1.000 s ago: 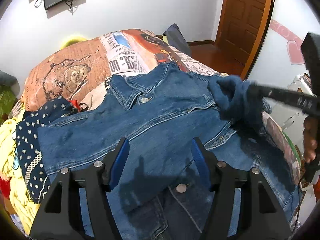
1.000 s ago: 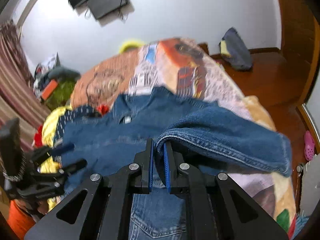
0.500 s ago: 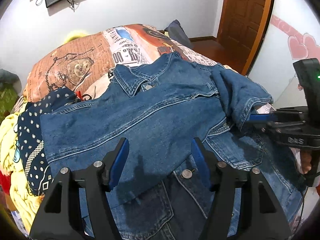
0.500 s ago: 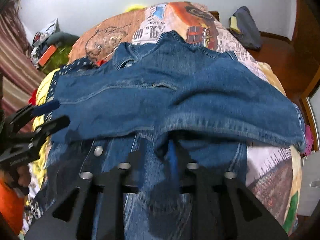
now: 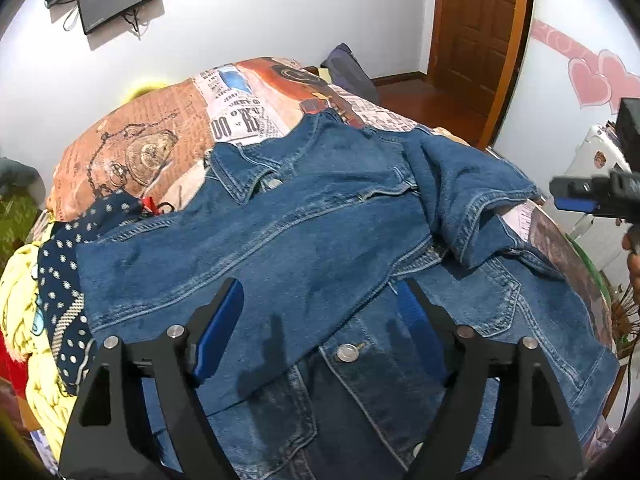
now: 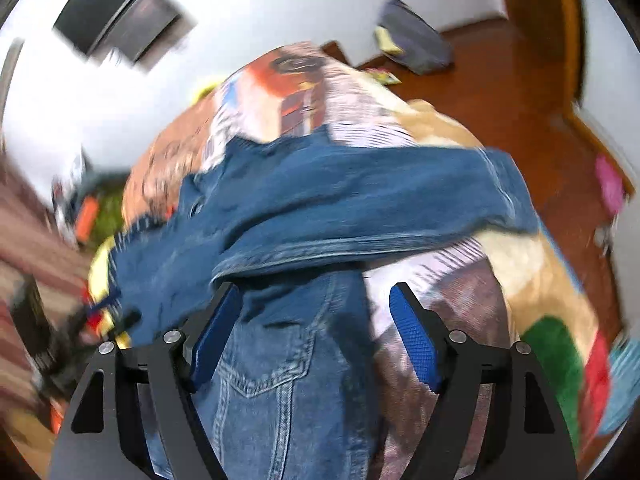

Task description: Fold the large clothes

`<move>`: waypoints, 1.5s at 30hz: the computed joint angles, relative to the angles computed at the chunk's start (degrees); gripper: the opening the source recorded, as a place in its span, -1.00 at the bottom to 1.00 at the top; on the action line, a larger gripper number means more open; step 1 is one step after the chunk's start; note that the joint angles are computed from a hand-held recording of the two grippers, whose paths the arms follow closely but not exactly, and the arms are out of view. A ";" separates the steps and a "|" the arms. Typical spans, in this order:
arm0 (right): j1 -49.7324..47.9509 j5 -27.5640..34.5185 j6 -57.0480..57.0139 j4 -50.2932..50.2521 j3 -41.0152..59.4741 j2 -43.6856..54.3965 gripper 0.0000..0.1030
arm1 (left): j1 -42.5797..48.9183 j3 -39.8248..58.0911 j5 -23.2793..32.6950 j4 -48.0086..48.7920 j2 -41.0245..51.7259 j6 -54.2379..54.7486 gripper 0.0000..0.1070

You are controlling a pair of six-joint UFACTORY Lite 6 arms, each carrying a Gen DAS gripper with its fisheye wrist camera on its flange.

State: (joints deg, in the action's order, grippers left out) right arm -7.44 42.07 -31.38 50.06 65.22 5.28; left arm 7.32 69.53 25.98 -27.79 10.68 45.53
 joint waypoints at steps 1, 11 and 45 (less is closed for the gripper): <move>-1.10 0.25 -0.15 0.97 0.14 0.97 0.44 | -0.21 -0.49 -0.21 0.02 0.01 -0.10 0.48; -4.66 -2.27 -2.25 8.49 6.75 15.52 0.44 | -1.04 -1.01 -2.18 4.09 3.69 -5.50 0.48; 17.62 -13.79 33.92 -37.28 27.32 7.95 -0.81 | 16.17 -4.96 5.32 -12.54 -6.26 11.30 0.48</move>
